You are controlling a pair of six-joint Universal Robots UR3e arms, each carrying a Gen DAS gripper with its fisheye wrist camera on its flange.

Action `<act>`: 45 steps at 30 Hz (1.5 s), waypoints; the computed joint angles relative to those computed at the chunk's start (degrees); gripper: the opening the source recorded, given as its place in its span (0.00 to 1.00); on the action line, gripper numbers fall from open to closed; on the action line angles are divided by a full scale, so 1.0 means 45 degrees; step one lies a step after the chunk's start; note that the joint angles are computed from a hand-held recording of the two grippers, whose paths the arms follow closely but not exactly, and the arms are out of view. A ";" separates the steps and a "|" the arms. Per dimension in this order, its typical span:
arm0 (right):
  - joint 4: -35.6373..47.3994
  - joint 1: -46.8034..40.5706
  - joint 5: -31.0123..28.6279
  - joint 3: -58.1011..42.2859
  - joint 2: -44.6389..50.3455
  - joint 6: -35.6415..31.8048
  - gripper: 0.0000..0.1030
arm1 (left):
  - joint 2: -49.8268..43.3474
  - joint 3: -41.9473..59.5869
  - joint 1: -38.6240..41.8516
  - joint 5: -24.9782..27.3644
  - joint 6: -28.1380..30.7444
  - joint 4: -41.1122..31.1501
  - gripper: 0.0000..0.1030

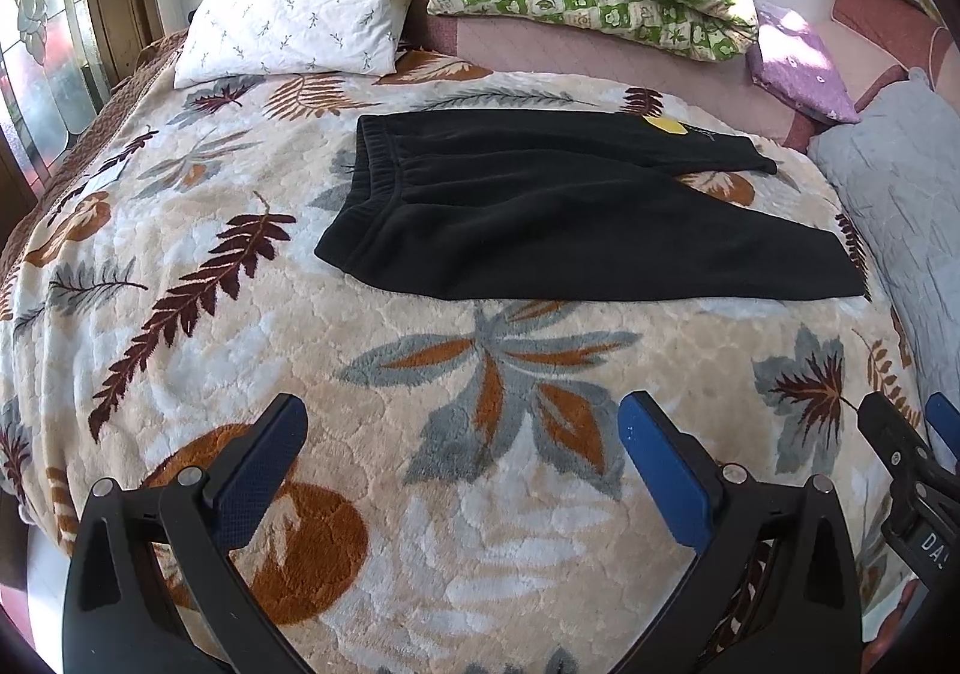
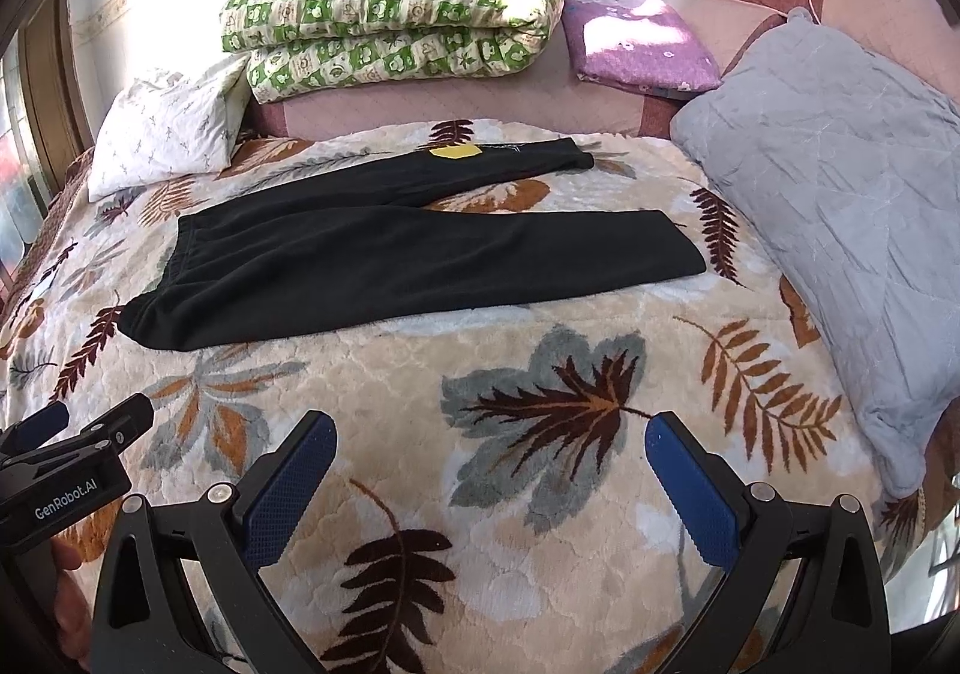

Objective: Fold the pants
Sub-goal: 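Move both tools toward the waistband end of the black pants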

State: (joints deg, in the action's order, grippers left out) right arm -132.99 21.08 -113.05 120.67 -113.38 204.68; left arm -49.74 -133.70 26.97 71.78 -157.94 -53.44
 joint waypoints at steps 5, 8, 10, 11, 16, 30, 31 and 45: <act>-0.0039 -0.0080 0.0043 0.0021 0.0012 -0.0053 1.00 | -0.0337 0.0040 -0.0495 0.0337 -0.0314 0.0525 1.00; -0.0052 -0.0310 0.0200 0.0129 -0.0091 -0.0170 1.00 | -0.0424 0.0028 -0.0619 0.0440 -0.0425 0.0674 1.00; -0.0097 -0.0438 0.0292 0.0253 -0.0204 -0.0245 1.00 | -0.0459 0.0050 -0.0641 0.0442 -0.0422 0.0655 1.00; -0.0096 -0.0460 0.0286 0.0253 -0.0214 -0.0263 1.00 | -0.0495 0.0068 -0.0675 0.0476 -0.0441 0.0674 1.00; -0.0145 -0.0554 0.0316 0.0329 -0.0292 -0.0401 1.00 | -0.0917 0.0190 -0.0987 0.0735 -0.0681 0.0986 1.00; 0.0798 -0.5422 0.5155 -0.1420 -0.0264 -0.3991 1.00 | -0.7485 0.7257 -0.2461 0.2520 -0.0551 -0.1611 1.00; 0.1034 -0.6224 0.5829 -0.1901 -0.0020 -0.4528 1.00 | -0.8175 0.8220 -0.2308 0.2465 -0.0617 -0.2056 1.00; 0.4484 -0.9354 0.7604 -1.7251 1.3758 -0.7375 0.99 | -1.9555 2.4374 -0.1576 0.2436 -0.3603 -0.9483 1.00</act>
